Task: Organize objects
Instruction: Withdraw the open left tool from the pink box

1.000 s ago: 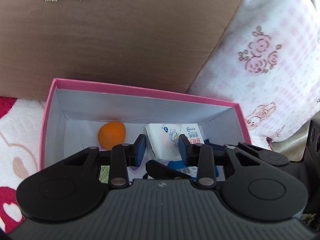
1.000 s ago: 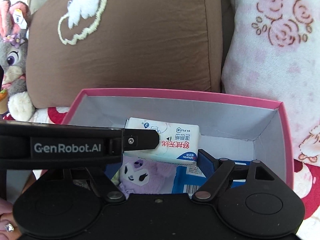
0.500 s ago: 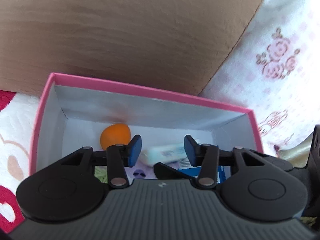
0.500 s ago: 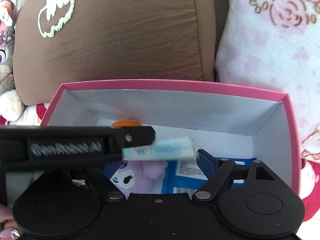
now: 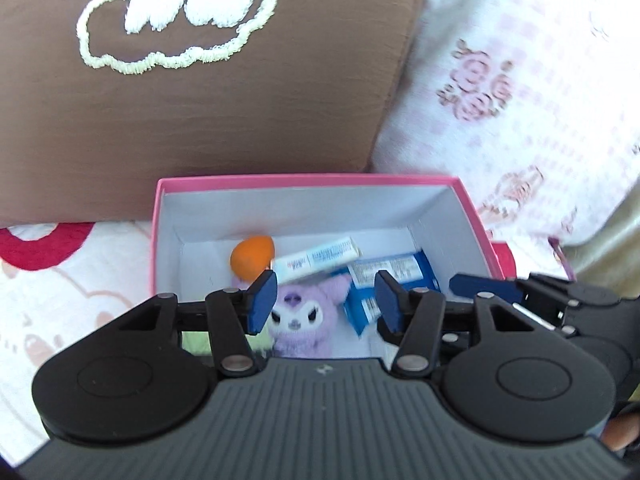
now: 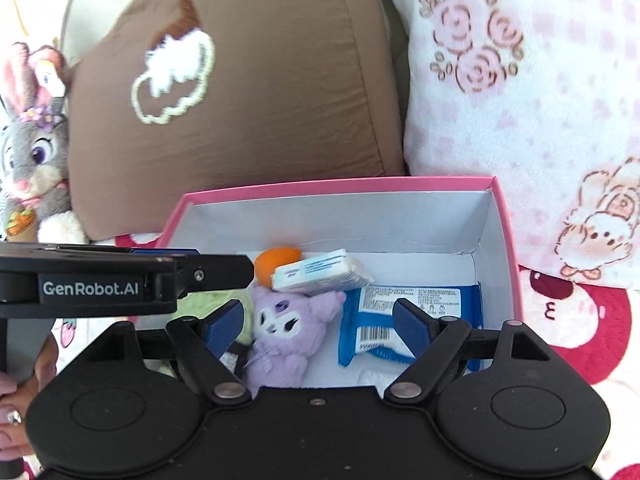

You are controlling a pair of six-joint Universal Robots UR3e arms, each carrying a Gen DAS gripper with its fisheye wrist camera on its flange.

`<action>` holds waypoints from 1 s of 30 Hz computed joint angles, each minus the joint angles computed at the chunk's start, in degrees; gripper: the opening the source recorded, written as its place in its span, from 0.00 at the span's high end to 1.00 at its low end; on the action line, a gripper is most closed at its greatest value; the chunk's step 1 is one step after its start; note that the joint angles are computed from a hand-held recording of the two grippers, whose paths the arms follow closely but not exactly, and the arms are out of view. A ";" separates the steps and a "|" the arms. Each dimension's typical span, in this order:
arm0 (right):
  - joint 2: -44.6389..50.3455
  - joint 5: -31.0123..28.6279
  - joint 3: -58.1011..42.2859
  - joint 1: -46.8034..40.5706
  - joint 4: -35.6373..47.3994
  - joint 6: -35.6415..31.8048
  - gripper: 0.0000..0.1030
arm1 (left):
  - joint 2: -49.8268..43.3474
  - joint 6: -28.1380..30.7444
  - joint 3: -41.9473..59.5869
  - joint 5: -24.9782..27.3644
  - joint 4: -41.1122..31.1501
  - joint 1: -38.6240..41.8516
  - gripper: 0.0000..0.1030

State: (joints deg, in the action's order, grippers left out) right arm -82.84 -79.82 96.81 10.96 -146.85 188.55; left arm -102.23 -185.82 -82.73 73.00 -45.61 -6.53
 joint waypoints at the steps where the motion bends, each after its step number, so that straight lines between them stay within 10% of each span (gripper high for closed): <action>1: -2.37 0.30 1.72 -0.38 0.35 -0.53 0.17 | 1.25 0.65 -0.18 0.05 -1.55 0.06 0.49; 18: -22.79 -4.97 6.40 5.15 11.56 1.26 0.17 | 24.29 1.53 -6.91 3.57 -16.15 0.87 0.40; 30: -29.39 -20.29 5.77 17.53 17.94 8.50 0.17 | 42.52 11.11 -10.65 0.25 -35.30 8.41 0.37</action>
